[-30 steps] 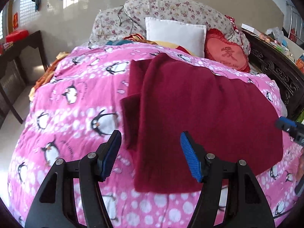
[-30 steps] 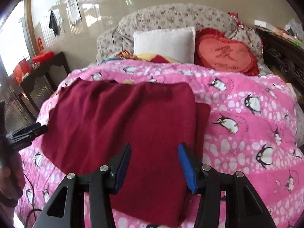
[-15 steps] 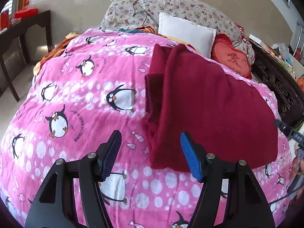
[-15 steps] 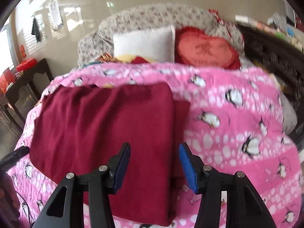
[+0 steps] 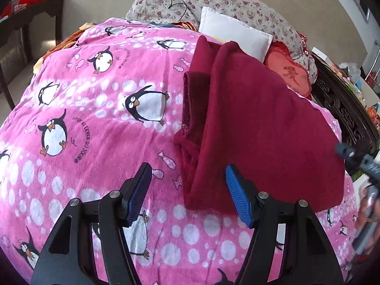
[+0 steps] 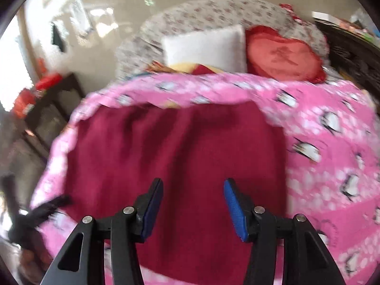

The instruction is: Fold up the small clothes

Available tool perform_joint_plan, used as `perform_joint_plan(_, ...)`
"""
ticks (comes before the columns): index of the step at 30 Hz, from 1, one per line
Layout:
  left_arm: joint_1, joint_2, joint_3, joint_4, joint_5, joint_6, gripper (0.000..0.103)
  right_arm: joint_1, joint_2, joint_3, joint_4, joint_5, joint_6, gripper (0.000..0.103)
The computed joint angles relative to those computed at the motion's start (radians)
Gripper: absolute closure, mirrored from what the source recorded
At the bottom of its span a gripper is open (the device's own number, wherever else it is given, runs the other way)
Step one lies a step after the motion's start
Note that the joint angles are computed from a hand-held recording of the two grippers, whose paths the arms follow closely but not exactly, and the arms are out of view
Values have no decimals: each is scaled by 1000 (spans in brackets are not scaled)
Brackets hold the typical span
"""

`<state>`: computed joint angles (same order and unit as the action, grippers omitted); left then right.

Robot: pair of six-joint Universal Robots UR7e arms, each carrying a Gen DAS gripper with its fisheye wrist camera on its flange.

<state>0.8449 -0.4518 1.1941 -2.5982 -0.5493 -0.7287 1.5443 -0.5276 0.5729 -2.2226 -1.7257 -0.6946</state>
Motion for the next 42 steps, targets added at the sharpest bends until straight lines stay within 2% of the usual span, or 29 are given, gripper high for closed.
perform_joint_plan(5, 6, -3, 38, -128, -35, 50, 38, 41, -4, 42, 9, 49, -30, 49)
perform_joint_plan(6, 8, -4, 49, -148, -40, 57, 34, 45, -1, 44, 8, 50, -29, 49)
perform_joint_plan(7, 11, -3, 55, -160, -46, 59, 30, 49, 1, 50, 11, 56, -24, 49)
perform_joint_plan(11, 11, 0, 75, -215, -50, 109, 30, 55, -17, 107, 4, 77, 15, 48)
perform_joint_plan(15, 12, 0, 89, -246, -70, 117, 24, 60, -39, 169, -28, 73, 9, 41)
perform_joint_plan(18, 16, 3, 86, -252, -70, 114, 24, 68, -32, 167, -24, 71, 13, 40)
perform_joint_plan(23, 15, 14, 82, -273, -58, 122, 21, 82, 10, 101, 17, 82, 17, 38)
perform_joint_plan(25, 15, 23, 66, -253, -54, 129, 17, 86, 39, 50, 43, 93, 23, 37)
perform_joint_plan(29, 13, 35, 43, -211, -30, 131, 15, 93, 111, -60, 111, 111, 67, 35)
perform_joint_plan(31, 14, 36, 40, -205, -27, 131, 15, 102, 156, -128, 159, 94, 76, 35)
perform_joint_plan(42, 22, 26, 56, -268, -59, 151, 15, 130, 225, -219, 173, 82, 45, 35)
